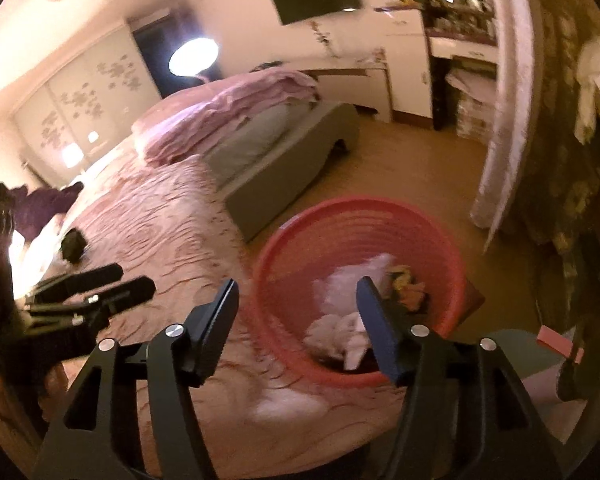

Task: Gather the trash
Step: 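Open both tools to drop the mesh cloth and tissue into the wastebasket, then move the left tool to the bed and grasp the white foam block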

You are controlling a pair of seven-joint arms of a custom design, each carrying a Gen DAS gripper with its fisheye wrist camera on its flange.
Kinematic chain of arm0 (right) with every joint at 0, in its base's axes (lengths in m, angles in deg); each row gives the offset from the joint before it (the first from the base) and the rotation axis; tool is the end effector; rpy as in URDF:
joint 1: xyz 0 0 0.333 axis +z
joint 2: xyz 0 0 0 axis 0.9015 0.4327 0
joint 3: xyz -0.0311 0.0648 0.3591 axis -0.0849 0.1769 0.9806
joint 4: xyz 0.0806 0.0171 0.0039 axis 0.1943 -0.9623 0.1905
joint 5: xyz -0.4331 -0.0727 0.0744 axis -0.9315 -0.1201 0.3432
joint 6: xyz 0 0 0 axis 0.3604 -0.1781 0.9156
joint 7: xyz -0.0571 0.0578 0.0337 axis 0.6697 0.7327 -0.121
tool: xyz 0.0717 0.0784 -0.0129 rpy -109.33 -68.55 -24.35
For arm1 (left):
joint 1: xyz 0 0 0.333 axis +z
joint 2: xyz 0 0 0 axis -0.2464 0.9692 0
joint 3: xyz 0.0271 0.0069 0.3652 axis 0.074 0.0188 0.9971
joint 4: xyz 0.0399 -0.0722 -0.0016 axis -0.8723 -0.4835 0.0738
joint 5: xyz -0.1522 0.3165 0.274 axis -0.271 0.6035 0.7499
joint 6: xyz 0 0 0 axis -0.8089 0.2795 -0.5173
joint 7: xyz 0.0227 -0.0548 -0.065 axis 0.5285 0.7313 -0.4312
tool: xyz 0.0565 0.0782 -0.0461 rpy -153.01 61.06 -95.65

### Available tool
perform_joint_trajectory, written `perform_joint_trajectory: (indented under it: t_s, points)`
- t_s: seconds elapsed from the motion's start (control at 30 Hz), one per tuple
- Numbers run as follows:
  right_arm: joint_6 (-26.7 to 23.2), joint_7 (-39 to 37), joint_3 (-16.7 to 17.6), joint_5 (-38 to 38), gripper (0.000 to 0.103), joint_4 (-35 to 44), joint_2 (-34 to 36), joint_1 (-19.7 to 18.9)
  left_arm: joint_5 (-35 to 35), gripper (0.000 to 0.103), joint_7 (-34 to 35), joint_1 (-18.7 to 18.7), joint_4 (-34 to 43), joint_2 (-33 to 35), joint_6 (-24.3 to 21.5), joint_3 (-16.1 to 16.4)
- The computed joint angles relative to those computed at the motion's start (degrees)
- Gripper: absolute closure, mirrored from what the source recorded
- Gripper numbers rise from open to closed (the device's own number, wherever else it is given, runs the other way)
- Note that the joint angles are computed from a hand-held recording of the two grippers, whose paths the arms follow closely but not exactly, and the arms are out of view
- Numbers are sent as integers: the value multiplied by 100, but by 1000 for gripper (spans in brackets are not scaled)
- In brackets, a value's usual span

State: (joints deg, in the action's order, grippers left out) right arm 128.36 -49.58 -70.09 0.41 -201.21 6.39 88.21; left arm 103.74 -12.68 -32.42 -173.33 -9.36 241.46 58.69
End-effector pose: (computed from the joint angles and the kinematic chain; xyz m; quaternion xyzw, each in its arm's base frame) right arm 0.5089 0.2219 0.4343 -0.7545 0.5228 -0.0877 0.3869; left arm 0.4590 -0.3472 0.4492 -0.7213 0.6053 -0.2639 0.2092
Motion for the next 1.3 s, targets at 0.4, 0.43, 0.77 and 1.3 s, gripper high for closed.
perform_joint_trajectory:
  t_s: [0.4,0.43,0.77,1.3]
  points:
    - [-188,-514,133,180,39,-142,-347,399,-439,23,-697,363,-1674,-2399,-1451,-28]
    - [-200,-493,149,148,39,-162,-370,426,-468,23,-798,440,-1725,-2595,-1926,-113]
    - [-272,-196,174,-219,39,-172,-312,513,-881,23,-1141,632,-2360,-3493,-2653,463]
    - [-324,249,207,-593,39,-147,-151,465,-1060,57,-687,1122,-2234,-2776,-1907,504]
